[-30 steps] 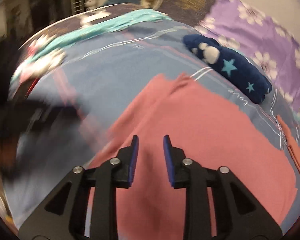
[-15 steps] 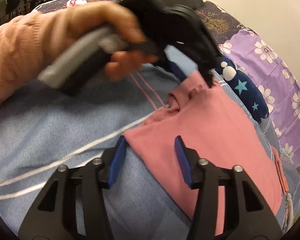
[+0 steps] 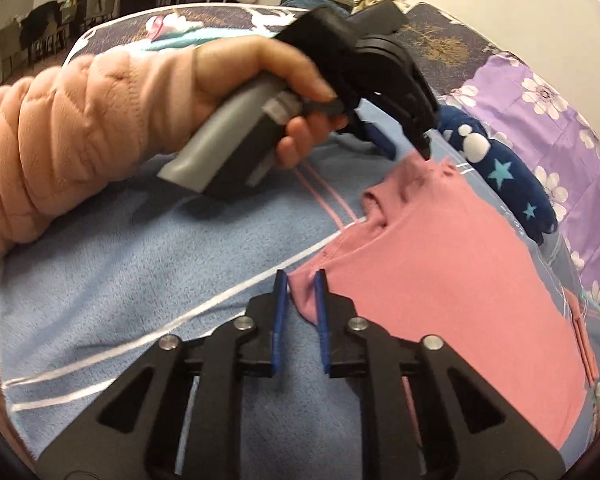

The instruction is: Fold small clothes

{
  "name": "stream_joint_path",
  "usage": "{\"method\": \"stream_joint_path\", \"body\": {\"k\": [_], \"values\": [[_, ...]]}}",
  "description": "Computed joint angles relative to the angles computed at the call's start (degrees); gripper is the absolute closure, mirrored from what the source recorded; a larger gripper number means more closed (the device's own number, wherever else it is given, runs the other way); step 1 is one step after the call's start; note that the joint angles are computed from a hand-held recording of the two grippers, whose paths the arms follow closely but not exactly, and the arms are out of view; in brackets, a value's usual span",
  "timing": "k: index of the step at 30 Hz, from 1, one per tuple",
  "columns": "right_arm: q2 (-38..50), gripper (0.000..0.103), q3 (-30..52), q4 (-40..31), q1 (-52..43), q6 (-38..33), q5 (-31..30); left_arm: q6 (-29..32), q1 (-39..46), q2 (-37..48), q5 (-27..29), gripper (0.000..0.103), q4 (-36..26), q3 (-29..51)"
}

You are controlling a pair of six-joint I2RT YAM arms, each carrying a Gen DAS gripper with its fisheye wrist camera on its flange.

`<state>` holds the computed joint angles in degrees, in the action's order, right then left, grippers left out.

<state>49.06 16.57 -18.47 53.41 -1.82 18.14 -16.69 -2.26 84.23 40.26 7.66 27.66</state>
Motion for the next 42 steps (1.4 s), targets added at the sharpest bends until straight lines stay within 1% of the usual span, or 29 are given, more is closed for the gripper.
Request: {"method": "stream_joint_path", "body": {"k": [1,4,5,6,7,8,10,12,15,17,19,21,23,24,25,26,27,28,29,30,31,34,37,42], "values": [[-1.24,0.071,0.09,-1.48,0.86,1.01,1.24,0.77,-0.68,-0.35,0.58,0.049,-0.87,0.34],[-4.26,0.065,0.26,-7.49,4.62,4.44,6.86,3.40,-3.82,2.03,0.83,0.043,-4.14,2.72],[-4.10,0.064,0.28,-8.74,5.75,5.44,8.63,4.02,-5.06,2.92,-0.01,0.043,-4.56,3.22],[-3.43,0.060,0.26,-10.04,7.51,6.90,11.25,4.31,-6.64,2.80,-2.24,0.042,-3.39,2.86],[-2.69,0.058,-0.08,-10.49,8.80,7.72,13.63,4.28,-7.52,2.83,-3.02,0.040,-2.82,2.86],[-1.59,0.057,-0.70,-10.64,10.96,9.26,17.37,3.75,-7.97,3.13,-3.15,0.039,-2.37,2.99],[1.08,0.055,-1.21,-9.18,12.73,10.97,21.13,3.05,-8.76,3.91,-3.27,0.039,-2.13,3.76],[6.85,0.055,-0.25,-6.73,14.83,12.80,25.10,3.59,-9.22,4.92,-3.18,0.039,-1.49,4.25],[15.72,0.055,1.71,-0.38,15.26,11.00,28.76,4.17,-9.69,7.00,-2.47,0.039,1.06,4.77],[20.27,0.055,3.45,3.17,13.86,9.64,29.07,4.82,-9.93,8.08,-2.56,0.039,2.80,4.90],[23.53,0.055,4.58,6.84,11.70,8.54,28.61,4.22,-9.75,9.14,-1.91,0.039,3.85,5.45],[24.86,0.055,4.74,9.21,10.17,8.30,28.28,4.32,-9.73,9.74,-1.76,0.039,3.74,6.08],[25.19,0.056,4.59,10.74,9.21,7.38,27.99,4.71,-10.05,10.12,-2.28,0.042,3.06,6.89],[25.32,0.058,4.80,10.27,9.64,8.00,28.13,4.85,-10.30,10.55,-2.87,0.047,2.32,7.74],[25.29,0.059,4.96,10.13,9.51,8.02,27.83,4.87,-10.43,10.84,-3.46,0.059,1.82,8.23],[24.97,0.061,5.06,10.23,8.78,7.61,26.99,4.83,-10.54,11.34,-4.34,0.066,0.87,9.04],[24.54,0.072,4.87,10.84,7.65,6.72,25.23,4.21,-10.30,12.29,-4.75,0.079,-0.17,10.11],[24.03,0.085,5.08,10.55,6.85,6.34,23.38,3.57,-9.78,13.00,-3.88,0.086,-0.38,10.59],[23.68,0.092,5.50,9.85,6.28,6.42,21.90,2.94,-9.35,13.39,-2.82,0.089,-0.17,10.65],[23.80,0.098,5.82,9.23,6.48,7.14,22.64,2.15,-9.50,13.08,-2.79,0.091,0.58,10.09],[23.31,0.098,5.74,8.84,6.79,7.73,23.24,1.96,-10.12,12.37,-3.93,0.092,0.82,9.61],[18.45,0.099,5.52,6.38,4.53,9.02,19.80,2.39,-12.15,10.01,-7.99,0.092,-0.39,9.31],[14.37,0.099,5.67,3.72,3.24,10.41,18.59,2.31,-12.43,9.06,-8.70,0.092,-2.47,10.36],[7.73,0.099,5.28,-1.44,4.86,13.98,20.21,1.71,-13.86,6.86,-10.98,0.092,-4.54,11.02]]}}
